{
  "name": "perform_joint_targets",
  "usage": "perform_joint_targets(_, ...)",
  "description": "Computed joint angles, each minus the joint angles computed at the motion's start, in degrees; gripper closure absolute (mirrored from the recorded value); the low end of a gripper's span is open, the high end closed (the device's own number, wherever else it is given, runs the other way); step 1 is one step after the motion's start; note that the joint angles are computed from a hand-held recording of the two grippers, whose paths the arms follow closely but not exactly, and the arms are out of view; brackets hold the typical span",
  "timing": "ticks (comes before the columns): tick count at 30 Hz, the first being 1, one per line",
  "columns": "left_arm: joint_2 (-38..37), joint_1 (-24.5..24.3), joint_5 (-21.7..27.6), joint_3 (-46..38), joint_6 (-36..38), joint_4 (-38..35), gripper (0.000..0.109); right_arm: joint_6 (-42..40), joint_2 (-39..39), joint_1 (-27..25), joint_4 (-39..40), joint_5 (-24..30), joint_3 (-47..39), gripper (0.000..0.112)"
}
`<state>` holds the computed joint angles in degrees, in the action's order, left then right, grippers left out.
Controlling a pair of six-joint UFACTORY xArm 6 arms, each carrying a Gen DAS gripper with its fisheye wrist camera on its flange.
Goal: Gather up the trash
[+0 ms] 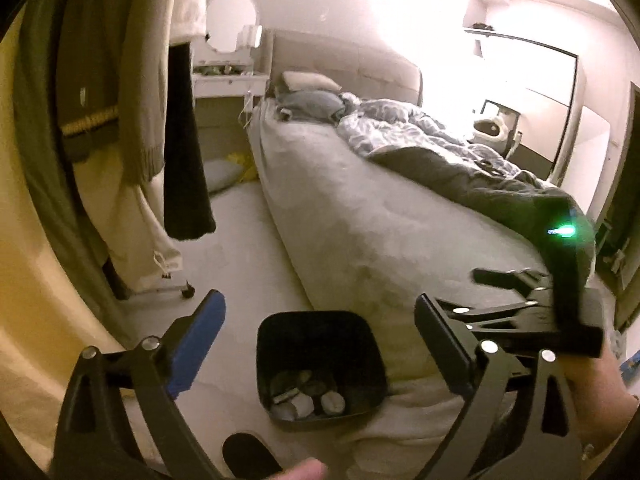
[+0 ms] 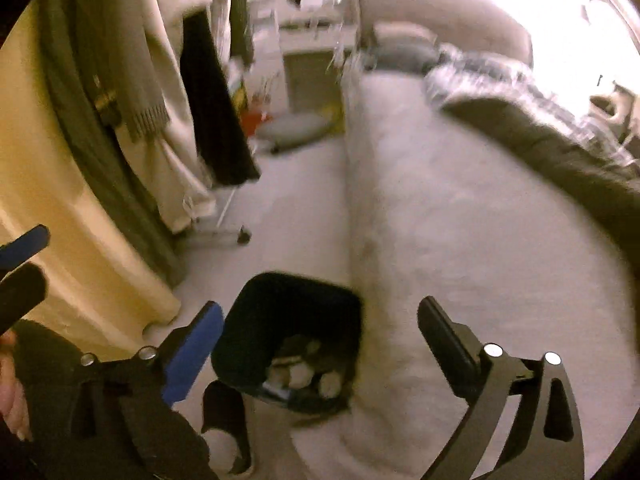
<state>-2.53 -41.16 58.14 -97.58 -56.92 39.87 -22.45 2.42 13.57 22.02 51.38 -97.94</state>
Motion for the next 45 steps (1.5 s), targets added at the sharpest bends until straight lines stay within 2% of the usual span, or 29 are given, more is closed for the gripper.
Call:
perform_joint_targets(4, 0.2, -3.7, 1.7, -1.6, 0.4, 5.5, 0.009, -2.4, -8.1, -3.6, 2.4, -6.1, 7.6, 0.013)
perform_joint_targets(9, -1.0, -6.6, 2.1, -1.5, -2.0, 11.2, 0.009, -5.9, -17.1, -9.4, 9.2, -12.4, 15.7, 0.013)
perform_joint_targets(12, -1.7, -7.6, 1.2, -1.3, -2.1, 12.7, 0.009, -7.8, -21.3, -13.1, 11.7, -13.5, 19.2, 0.013)
perform_joint_targets(17, -2.7, -9.7, 1.5, -0.6, -2.4, 15.5, 0.009, -10.6, -25.9, -18.7, 15.9, -12.4, 22.7, 0.013)
perform_joint_targets(21, -3.2, -11.7, 2.2, 0.6, -2.0, 17.3, 0.009, -12.5, -30.2, -20.8, 16.8, -11.8, 26.7, 0.013)
perform_joint_targets(27, -4.0, -13.6, 3.3, 3.7, -5.5, 19.3, 0.009, -18.1, -37.2, -23.8, 20.1, -12.1, 33.4, 0.013)
perform_joint_targets(35, -3.6, -13.5, 2.3, 4.3, -7.9, 19.2, 0.009, -27.9, -38.3, -30.3, 30.5, -3.9, 34.2, 0.013)
perform_joint_targets(45, -3.2, -12.9, 1.1, 4.3, -8.3, 18.2, 0.009, -28.8, -38.3, -31.9, 30.2, -1.8, 34.0, 0.013)
